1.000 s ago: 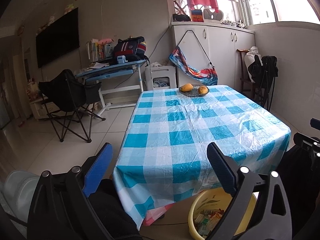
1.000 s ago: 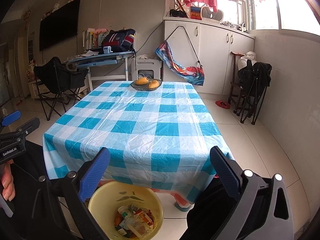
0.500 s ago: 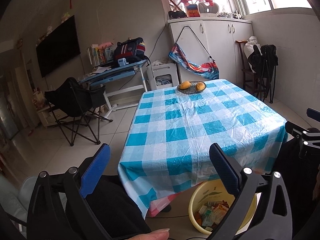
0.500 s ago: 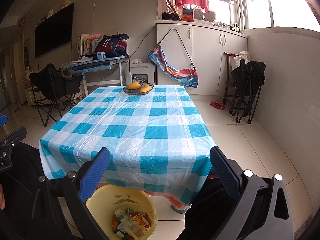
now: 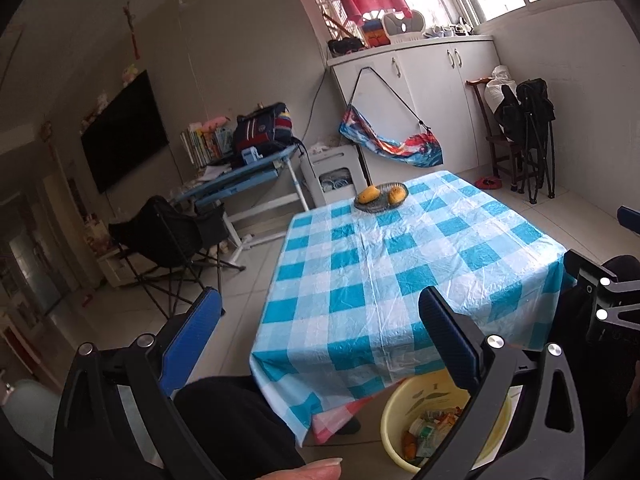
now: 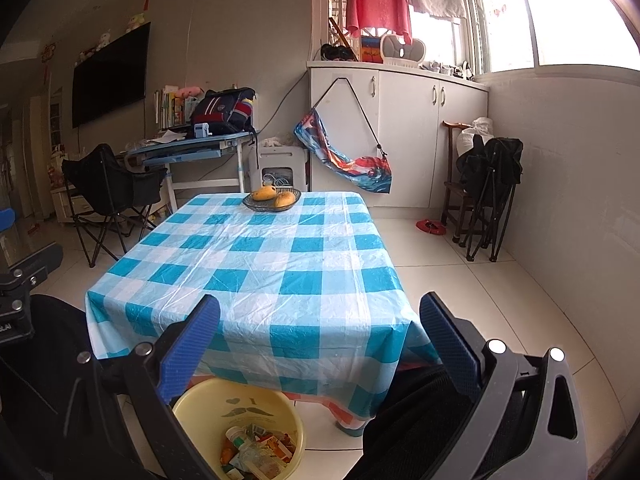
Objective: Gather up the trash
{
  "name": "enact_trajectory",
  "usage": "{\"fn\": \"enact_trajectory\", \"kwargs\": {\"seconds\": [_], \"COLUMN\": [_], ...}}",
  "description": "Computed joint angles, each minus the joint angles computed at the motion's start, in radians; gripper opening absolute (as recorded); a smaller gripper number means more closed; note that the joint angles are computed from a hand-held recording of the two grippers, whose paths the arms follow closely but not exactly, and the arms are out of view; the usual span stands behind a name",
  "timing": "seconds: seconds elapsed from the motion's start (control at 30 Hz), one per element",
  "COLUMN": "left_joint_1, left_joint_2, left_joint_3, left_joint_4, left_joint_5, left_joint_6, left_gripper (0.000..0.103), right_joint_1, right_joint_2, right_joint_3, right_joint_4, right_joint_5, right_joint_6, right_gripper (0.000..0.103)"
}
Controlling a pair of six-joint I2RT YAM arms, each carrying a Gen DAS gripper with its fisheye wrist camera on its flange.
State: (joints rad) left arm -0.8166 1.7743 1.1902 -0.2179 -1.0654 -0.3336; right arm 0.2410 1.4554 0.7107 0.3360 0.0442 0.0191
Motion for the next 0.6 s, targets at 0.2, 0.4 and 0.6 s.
{"fn": "enact_trajectory", "kwargs": {"seconds": [0.2, 0.4, 0.6], "left_joint_1": [-0.041, -0.06, -0.055], "left_joint_2": [-0.012, -0.029, -0.035], "left_joint_3": [0.08, 0.15, 0.134], "left_joint_4": [-0.03, -0.267, -0.325], "left_joint_5": [-0.09, 0.048, 0.106], "left_joint_6": [0.08, -0.112, -0.23], "left_gripper": [0.096, 0.096, 0.096], "right_joint_1": [-0.002, 0.023, 0.054], "right_joint_2": [-0.11, -0.179, -0.156], "right_joint_3": [0.03, 0.052, 0.079], "right_joint_4": [-0.141, -0.305, -0.368], "right_joint_5": [-0.03, -0.034, -0.011], "right_joint_6": [-0.001, 0.006, 0.002], "right_gripper": [0.096, 0.096, 0.096]}}
